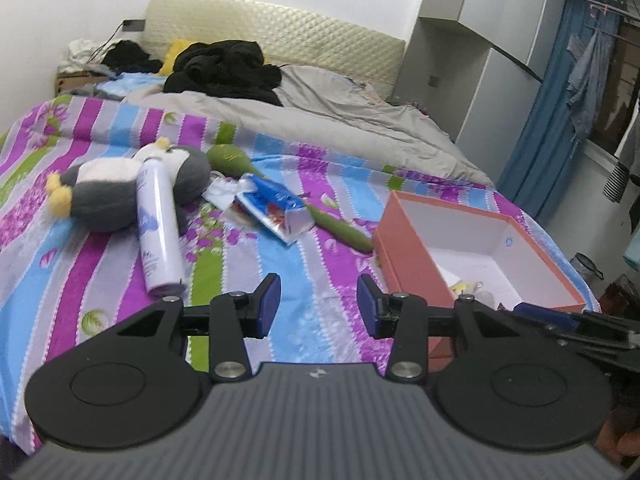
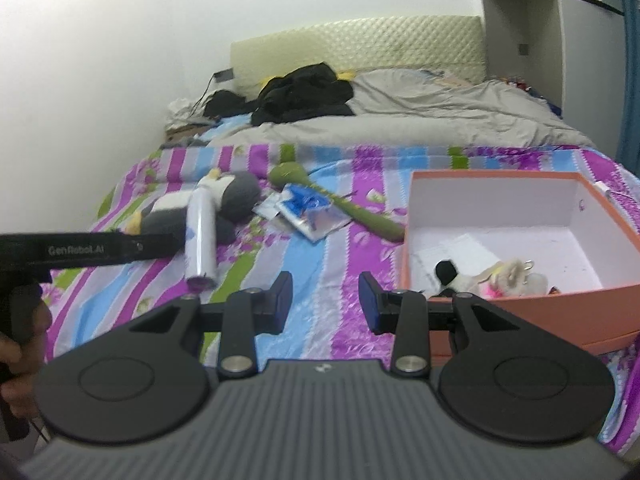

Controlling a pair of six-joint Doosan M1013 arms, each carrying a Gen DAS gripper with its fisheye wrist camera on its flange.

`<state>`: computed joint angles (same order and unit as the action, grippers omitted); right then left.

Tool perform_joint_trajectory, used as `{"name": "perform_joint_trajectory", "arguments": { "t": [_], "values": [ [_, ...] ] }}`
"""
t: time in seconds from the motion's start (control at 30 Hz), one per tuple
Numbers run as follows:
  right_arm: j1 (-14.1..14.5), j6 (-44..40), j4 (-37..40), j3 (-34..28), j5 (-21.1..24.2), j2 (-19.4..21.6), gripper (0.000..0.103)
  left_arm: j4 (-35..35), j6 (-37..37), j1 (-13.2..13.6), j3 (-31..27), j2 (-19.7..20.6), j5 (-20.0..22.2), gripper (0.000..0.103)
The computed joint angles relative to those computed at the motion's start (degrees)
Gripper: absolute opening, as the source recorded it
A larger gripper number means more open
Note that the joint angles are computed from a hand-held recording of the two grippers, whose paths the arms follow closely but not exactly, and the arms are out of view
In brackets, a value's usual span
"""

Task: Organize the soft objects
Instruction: 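Withdraw both tools from the pink box, then reach both tools down toward the blue tissue packet and clear bag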

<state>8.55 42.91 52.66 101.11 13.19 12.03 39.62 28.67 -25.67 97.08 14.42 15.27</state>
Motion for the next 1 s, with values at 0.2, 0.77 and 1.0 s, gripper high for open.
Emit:
{"name": "perform_joint_trajectory", "arguments": {
  "t": [0.2, 0.77, 1.0],
  "values": [
    [-0.1, 0.8, -1.4, -0.6, 2.6, 1.5, 0.039, 1.8, -4.1, 0.6, 0.6, 1.3, 0.7, 0.048],
    [1.0, 5.4, -7.6, -4.7, 3.1, 7.2, 0.039, -9.3, 5.2, 3.3, -3.1, 7.9, -2.6, 0.052],
    [1.5, 3.9, -6.8, -7.8, 2.8, 10.0, 0.039, -5.7, 0.2, 4.7, -7.4, 12.3, -2.0, 0.052]
  ]
}}
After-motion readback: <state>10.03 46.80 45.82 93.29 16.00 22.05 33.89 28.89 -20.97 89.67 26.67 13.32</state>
